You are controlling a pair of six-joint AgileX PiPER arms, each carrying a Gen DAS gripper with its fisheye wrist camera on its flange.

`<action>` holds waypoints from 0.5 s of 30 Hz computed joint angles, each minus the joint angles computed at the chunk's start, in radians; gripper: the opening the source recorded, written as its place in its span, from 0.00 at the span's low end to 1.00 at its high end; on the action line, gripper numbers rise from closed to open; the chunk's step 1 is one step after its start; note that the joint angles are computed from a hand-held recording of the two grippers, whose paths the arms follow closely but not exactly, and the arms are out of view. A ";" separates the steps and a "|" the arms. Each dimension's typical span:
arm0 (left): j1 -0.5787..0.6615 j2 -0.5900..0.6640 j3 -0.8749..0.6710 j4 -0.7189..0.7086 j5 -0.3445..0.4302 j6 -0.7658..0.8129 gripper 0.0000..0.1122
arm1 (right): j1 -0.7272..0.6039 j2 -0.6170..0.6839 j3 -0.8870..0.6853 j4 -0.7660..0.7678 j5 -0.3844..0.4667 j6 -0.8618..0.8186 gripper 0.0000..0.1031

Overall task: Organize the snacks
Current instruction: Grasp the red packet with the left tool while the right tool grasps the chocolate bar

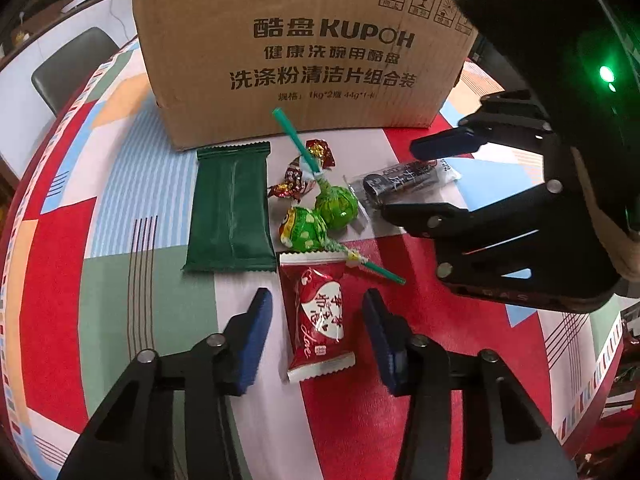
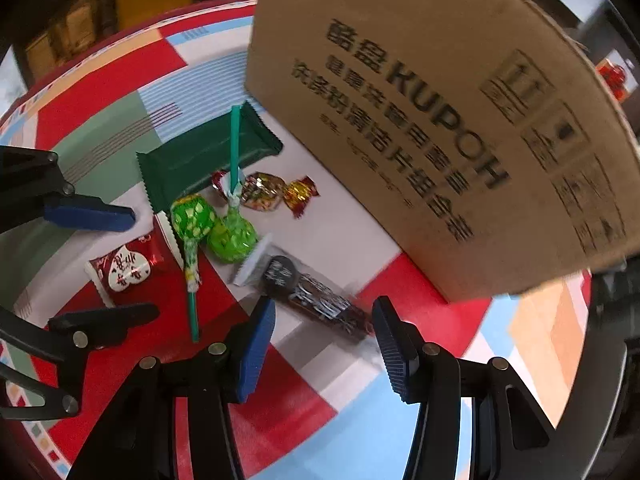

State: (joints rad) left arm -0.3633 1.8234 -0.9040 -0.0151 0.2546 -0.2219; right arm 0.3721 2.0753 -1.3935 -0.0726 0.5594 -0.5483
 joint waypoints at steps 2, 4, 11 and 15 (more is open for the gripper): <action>0.007 0.006 -0.010 -0.031 0.005 0.030 0.36 | -0.002 0.026 -0.045 0.046 0.032 -0.054 0.50; 0.017 0.013 -0.023 -0.085 0.014 0.081 0.34 | -0.005 0.051 -0.093 0.081 0.072 -0.078 0.50; 0.049 0.031 -0.060 -0.198 0.041 0.206 0.26 | -0.060 0.165 -0.324 0.231 0.313 -0.099 0.33; 0.068 0.040 -0.068 -0.245 0.042 0.272 0.22 | -0.064 0.178 -0.354 0.249 0.370 -0.070 0.21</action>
